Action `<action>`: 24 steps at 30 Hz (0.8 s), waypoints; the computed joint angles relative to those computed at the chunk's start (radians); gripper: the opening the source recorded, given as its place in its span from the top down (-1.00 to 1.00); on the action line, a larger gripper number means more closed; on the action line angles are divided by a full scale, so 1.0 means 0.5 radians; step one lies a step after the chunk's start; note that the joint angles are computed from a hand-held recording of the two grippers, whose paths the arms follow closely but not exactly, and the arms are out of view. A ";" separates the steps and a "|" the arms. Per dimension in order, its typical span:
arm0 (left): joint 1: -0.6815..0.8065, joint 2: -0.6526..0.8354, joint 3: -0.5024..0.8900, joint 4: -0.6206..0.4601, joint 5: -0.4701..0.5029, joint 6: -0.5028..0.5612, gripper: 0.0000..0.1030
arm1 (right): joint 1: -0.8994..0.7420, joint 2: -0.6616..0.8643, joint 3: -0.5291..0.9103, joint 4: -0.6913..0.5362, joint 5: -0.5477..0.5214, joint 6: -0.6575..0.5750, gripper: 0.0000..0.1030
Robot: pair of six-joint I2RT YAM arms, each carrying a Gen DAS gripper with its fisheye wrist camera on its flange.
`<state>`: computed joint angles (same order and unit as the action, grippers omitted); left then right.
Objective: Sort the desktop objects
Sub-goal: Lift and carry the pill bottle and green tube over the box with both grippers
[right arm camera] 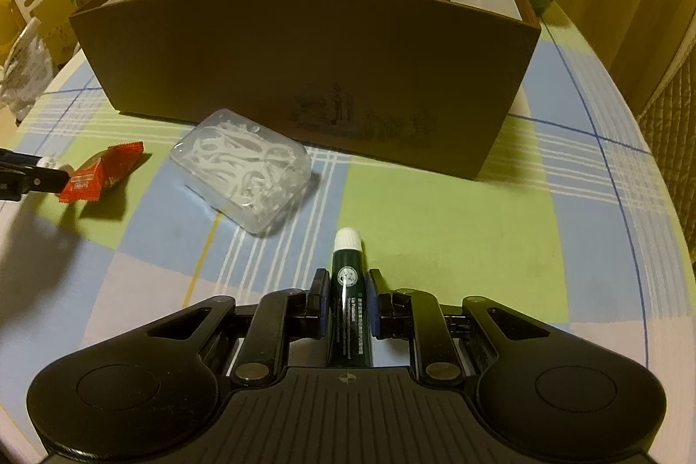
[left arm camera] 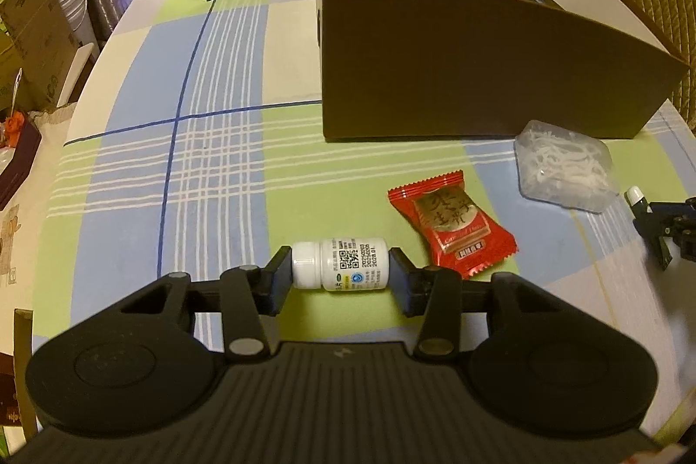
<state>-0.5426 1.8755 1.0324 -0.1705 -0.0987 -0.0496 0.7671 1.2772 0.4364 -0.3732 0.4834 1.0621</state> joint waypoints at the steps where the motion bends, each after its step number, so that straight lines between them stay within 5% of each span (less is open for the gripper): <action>1: 0.001 -0.006 -0.004 0.001 0.000 0.001 0.20 | -0.001 0.014 0.003 0.008 0.009 -0.009 0.72; 24: -0.144 -0.298 -0.079 -0.098 -0.022 -0.034 0.20 | 0.198 -0.262 0.076 -0.112 0.145 0.090 0.74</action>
<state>-0.6145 1.7265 0.9928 -0.2193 -0.1095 -0.0666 0.8659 1.1460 0.4742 -0.4292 0.5560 1.1073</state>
